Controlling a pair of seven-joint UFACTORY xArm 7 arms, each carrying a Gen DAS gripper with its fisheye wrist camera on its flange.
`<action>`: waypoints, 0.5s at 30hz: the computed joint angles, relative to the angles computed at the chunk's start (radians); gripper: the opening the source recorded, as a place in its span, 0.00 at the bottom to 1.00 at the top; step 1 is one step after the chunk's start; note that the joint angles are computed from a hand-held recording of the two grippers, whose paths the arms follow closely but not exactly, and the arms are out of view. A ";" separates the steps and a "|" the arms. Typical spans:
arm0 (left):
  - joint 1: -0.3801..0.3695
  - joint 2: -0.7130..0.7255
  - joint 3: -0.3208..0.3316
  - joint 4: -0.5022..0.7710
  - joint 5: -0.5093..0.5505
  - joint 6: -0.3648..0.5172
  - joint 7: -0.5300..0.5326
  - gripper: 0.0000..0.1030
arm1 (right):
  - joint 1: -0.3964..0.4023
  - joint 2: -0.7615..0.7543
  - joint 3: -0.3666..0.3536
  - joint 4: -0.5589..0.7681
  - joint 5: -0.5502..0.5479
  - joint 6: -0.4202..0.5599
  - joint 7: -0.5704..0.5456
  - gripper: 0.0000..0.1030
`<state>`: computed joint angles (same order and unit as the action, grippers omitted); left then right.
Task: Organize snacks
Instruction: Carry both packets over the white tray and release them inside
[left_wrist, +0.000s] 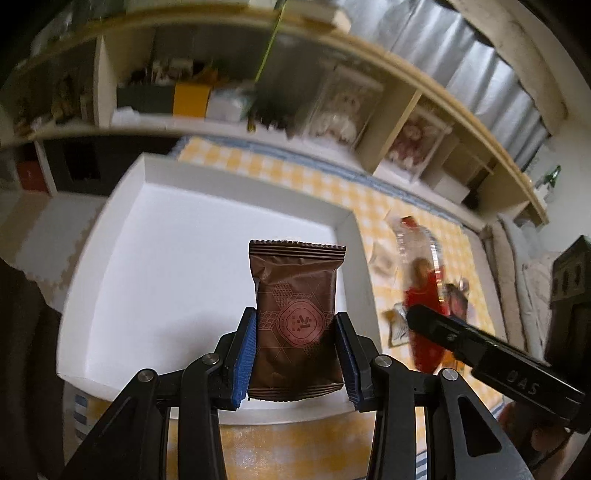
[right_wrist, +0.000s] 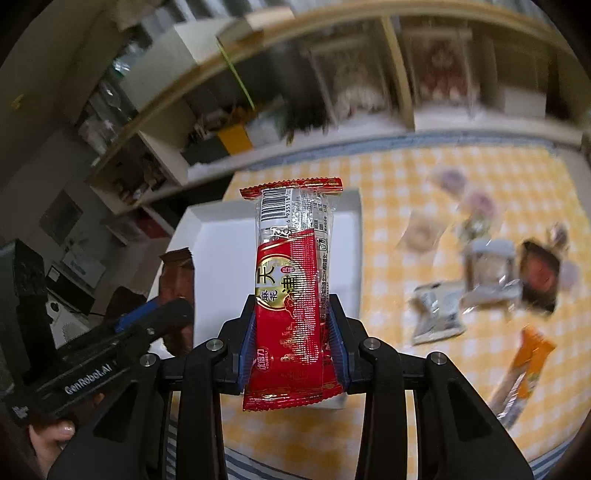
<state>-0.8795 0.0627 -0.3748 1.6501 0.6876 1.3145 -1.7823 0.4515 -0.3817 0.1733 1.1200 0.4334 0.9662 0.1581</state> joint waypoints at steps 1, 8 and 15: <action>0.009 -0.010 0.006 -0.014 -0.021 -0.016 0.008 0.39 | 0.002 0.010 -0.003 -0.003 0.013 0.005 0.007 0.34; 0.059 -0.012 0.020 -0.056 -0.129 -0.097 0.052 0.39 | 0.001 0.061 0.000 -0.044 0.062 0.023 0.076 0.34; 0.094 0.043 0.054 -0.046 -0.170 -0.171 0.119 0.39 | 0.002 0.072 -0.001 -0.069 0.088 0.002 0.086 0.38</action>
